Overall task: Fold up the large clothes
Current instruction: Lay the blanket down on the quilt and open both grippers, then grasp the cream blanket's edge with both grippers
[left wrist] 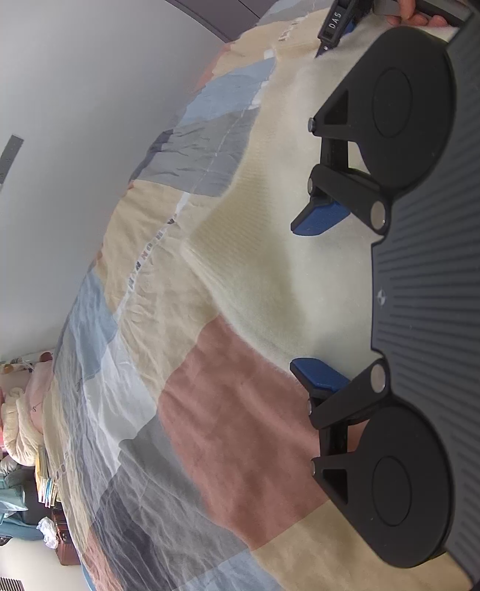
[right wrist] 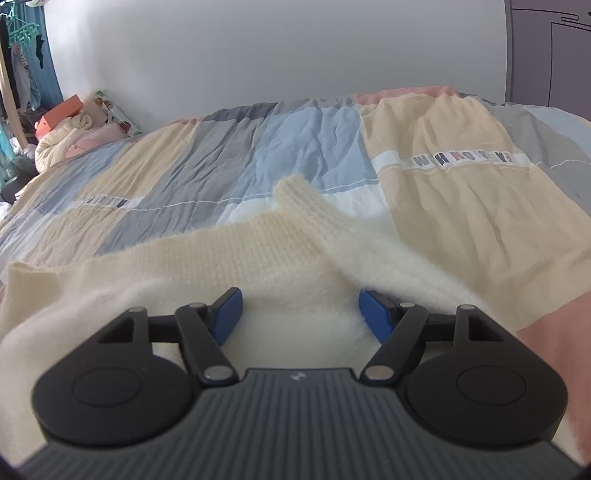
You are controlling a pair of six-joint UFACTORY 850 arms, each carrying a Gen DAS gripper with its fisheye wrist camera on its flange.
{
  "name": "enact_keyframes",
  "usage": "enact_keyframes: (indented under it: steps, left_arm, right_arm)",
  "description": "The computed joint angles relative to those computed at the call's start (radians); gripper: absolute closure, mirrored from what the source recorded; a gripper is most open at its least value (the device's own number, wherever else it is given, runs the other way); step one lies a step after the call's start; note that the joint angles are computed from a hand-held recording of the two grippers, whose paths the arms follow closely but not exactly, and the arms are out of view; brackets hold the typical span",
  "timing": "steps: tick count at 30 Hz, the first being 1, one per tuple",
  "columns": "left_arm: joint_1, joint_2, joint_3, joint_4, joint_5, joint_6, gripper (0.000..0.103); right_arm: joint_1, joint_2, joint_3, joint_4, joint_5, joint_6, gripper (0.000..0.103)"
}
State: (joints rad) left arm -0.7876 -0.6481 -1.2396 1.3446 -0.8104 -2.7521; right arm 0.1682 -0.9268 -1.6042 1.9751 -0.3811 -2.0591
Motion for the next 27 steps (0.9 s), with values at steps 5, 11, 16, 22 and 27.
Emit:
enact_keyframes:
  steps: [5,11,16,22,27]
  left_arm:
    - [-0.02,0.012,0.004,0.022,-0.039,-0.03,0.026]
    - [-0.049,0.0,-0.026,0.013,-0.021,0.036,0.026]
    - [-0.097,0.009,-0.025,0.04,-0.005,0.018,0.026]
    - [-0.171,0.054,0.013,0.068,0.003,-0.111,0.026]
    - [-0.233,0.111,0.072,0.128,-0.006,-0.309,0.026]
  right_arm:
    - [-0.005,0.029,0.041,0.025,-0.018,-0.018,0.032]
    - [-0.02,0.083,0.113,0.011,-0.05,-0.011,0.032]
    - [-0.042,0.159,0.213,-0.103,-0.096,0.041,0.032]
    - [-0.073,0.256,0.347,-0.21,-0.154,0.092,0.032]
    - [-0.128,0.325,0.441,-0.329,-0.254,0.224,0.032]
